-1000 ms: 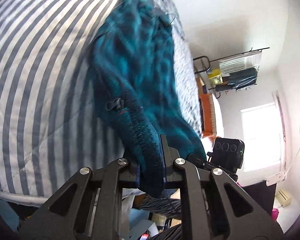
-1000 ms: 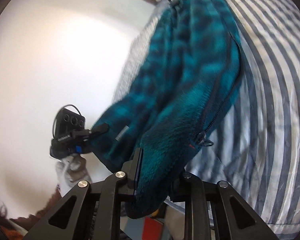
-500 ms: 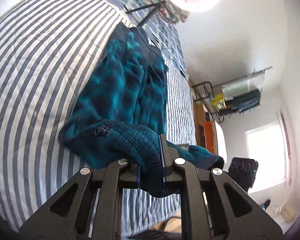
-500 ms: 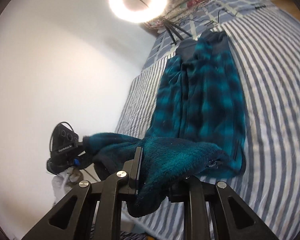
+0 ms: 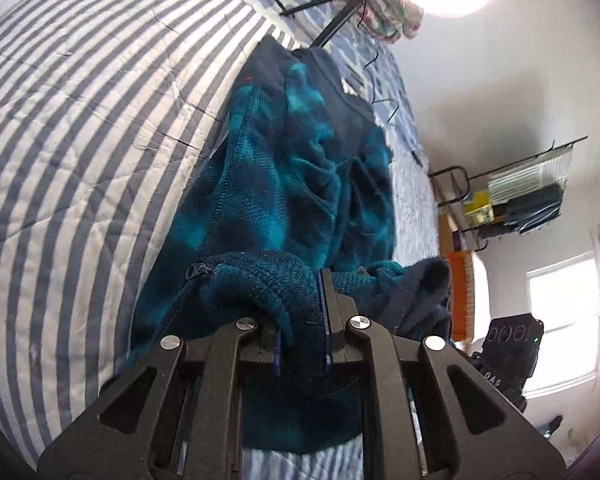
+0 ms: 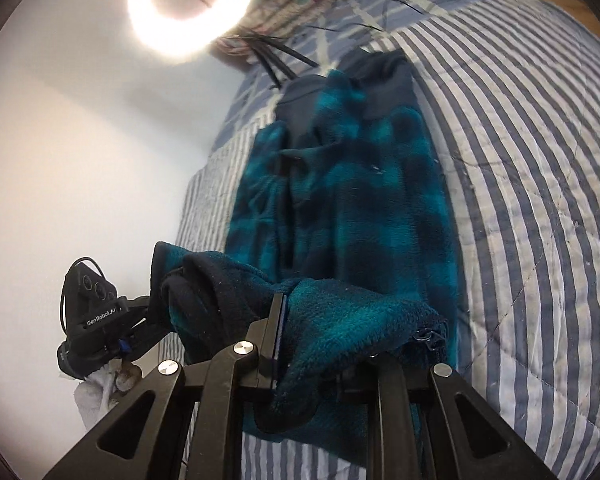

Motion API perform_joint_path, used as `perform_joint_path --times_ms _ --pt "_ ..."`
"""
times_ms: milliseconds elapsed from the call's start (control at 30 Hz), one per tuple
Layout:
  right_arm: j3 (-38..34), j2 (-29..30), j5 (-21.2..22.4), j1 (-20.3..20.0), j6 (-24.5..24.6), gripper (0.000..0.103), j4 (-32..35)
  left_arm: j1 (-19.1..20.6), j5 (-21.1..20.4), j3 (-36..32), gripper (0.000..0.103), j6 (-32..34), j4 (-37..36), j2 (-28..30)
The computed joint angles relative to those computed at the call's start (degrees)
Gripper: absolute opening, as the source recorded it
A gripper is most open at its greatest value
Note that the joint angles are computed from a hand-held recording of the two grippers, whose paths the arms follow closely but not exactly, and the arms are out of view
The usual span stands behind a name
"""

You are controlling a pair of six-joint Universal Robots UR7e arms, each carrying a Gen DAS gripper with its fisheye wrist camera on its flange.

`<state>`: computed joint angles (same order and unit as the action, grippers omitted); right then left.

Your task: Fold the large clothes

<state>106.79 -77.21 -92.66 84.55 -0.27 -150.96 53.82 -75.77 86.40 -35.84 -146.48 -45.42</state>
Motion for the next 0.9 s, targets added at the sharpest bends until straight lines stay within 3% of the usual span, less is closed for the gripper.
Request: perform_joint_path --times_ms 233,433,567,667,733,767,800,833,900 --pt "1.5 1.9 3.7 -4.0 5.2 0.017 -3.9 0.8 1.1 -1.7 0.012 0.7 0.4 3.1" --pt "0.9 0.0 9.3 -6.1 6.5 0.024 0.8 1.5 -1.2 -3.0 0.015 -0.5 2.0 3.3" --pt "1.8 -2.3 16.6 -8.4 7.8 0.042 2.4 2.2 -4.1 -4.6 0.017 -1.2 3.7 3.1" --pt "2.5 -3.5 22.7 -10.0 10.0 0.048 2.3 2.4 -6.2 -4.6 0.018 -1.7 3.0 2.7" --pt "3.0 -4.5 26.0 -10.9 10.4 0.053 2.9 2.7 -8.7 -4.9 0.025 -2.5 2.0 2.8" --pt "3.2 -4.8 26.7 -11.0 10.0 0.068 2.7 2.9 -9.9 -4.9 0.036 -2.7 1.2 2.8" --pt "3.5 -5.4 26.6 -10.8 9.6 0.076 2.4 2.9 -10.4 -4.9 0.044 -3.1 0.2 2.8" --pt "3.9 -6.1 26.4 -10.7 9.7 0.086 1.1 2.9 -10.6 -4.8 0.047 -3.1 -0.5 2.8" --pt "4.1 -6.9 28.7 -10.9 10.6 0.088 0.7 3.0 -10.7 -4.7 0.052 -4.0 -2.0 2.9"
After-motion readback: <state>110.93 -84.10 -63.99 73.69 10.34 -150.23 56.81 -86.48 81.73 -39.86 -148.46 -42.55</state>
